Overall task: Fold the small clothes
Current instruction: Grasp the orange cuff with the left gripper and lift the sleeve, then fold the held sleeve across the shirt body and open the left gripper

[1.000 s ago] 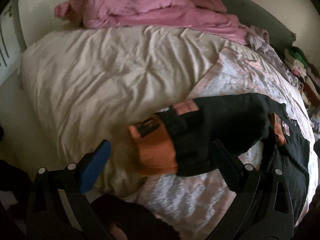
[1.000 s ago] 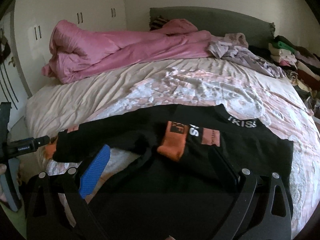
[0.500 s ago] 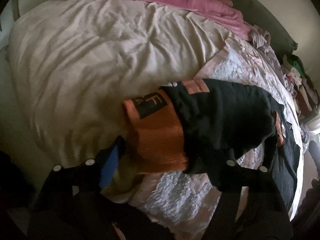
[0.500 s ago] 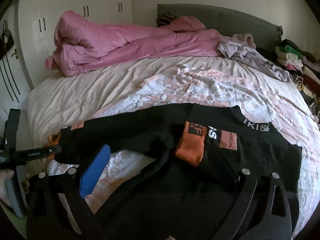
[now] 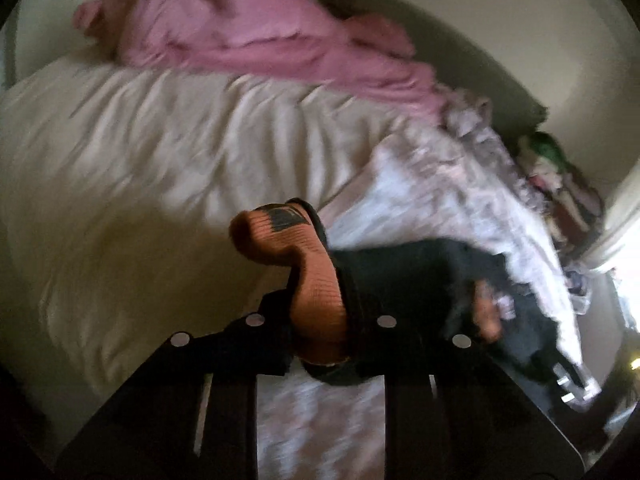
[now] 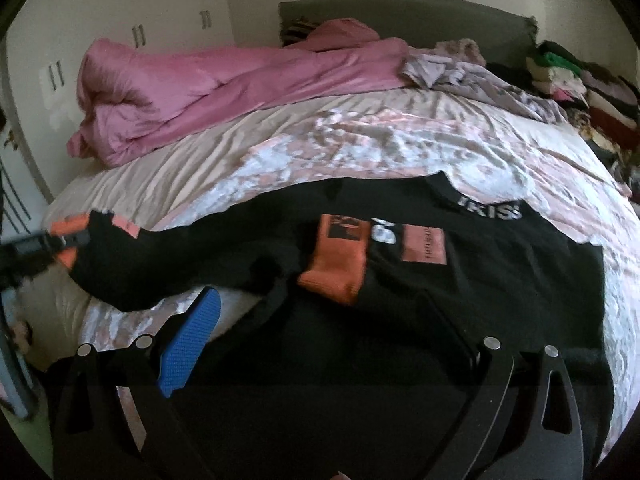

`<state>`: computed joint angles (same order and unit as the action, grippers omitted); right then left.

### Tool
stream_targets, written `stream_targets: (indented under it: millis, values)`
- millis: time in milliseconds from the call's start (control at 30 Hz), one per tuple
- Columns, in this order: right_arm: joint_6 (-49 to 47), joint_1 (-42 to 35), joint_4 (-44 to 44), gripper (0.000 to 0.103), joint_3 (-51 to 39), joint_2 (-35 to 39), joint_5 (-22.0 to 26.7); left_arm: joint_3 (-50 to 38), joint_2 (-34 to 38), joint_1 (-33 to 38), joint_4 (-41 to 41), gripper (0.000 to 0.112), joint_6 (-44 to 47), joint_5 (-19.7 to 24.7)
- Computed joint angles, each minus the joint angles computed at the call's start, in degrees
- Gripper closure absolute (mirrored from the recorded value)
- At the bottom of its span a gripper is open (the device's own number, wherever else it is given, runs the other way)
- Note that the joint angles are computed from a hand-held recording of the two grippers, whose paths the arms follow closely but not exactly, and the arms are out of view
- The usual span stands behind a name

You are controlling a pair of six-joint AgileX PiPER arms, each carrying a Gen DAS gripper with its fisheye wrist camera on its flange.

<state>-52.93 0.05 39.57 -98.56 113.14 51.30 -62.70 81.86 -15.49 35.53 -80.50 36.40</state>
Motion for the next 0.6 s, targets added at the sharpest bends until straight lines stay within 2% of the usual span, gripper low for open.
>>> stream_targets:
  millis: [400,600]
  values:
    - [3.68,-11.03,2.04,0.006,-9.57,3.98,4.39,-35.05,17.90,-8.19,-5.93,0.101,16.00,9.35]
    - [6.09,-17.23,3.52,0.006,-15.82,7.70,7.43,-58.89,32.23,-12.79,-11.08,0.102,25.16,17.51]
